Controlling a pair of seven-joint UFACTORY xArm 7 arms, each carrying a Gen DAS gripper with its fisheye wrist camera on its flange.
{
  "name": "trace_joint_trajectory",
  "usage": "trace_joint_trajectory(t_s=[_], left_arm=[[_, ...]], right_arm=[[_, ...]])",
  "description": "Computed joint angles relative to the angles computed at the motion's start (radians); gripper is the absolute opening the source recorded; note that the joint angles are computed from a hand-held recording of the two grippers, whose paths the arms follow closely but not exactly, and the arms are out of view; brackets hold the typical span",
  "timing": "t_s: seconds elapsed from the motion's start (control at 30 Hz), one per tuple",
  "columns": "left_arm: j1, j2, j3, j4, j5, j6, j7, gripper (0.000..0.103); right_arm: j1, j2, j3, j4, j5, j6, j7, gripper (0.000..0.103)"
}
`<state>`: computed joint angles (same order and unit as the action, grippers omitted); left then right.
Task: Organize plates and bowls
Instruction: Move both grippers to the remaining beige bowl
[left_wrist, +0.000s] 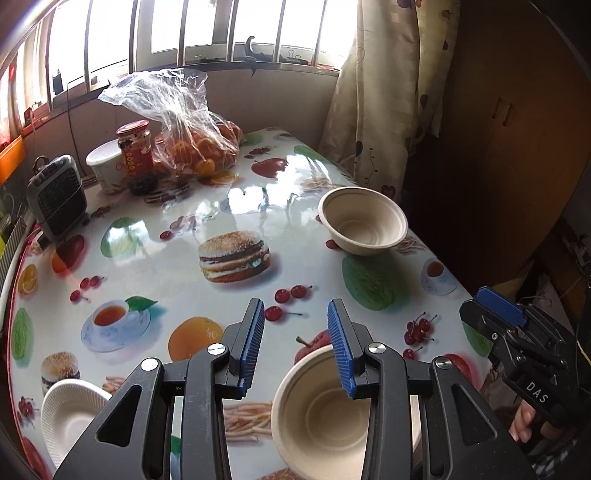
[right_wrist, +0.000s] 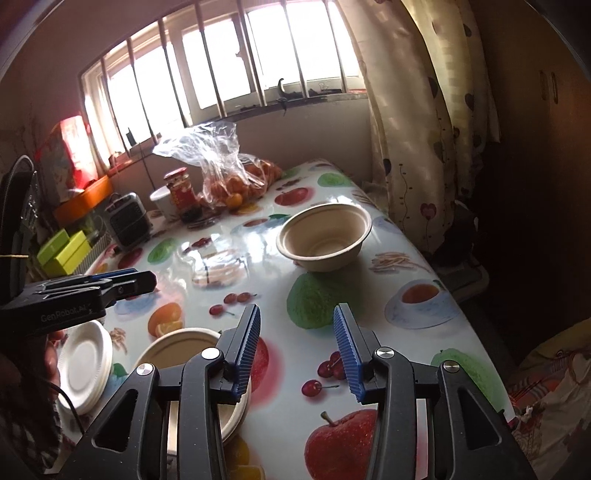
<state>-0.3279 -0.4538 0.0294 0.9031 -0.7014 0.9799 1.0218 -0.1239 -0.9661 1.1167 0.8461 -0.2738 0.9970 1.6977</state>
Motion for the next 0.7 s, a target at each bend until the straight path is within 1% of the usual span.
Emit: trace_joint_trajectory(t_s=[0.33, 0.7], left_arm=[[-0.022, 0.101, -0.042, 0.091, -0.020, -0.087, -0.011, 0.037], [-0.024, 0.240, -0.083, 0.207, -0.049, -0.128, -0.011, 0.037]], right_arm=[[0.044, -0.004, -0.094, -0.066, -0.060, -0.001, -0.004, 0.042], [0.084, 0.046, -0.206, -0.108, -0.172, -0.007, -0.008, 0.042]])
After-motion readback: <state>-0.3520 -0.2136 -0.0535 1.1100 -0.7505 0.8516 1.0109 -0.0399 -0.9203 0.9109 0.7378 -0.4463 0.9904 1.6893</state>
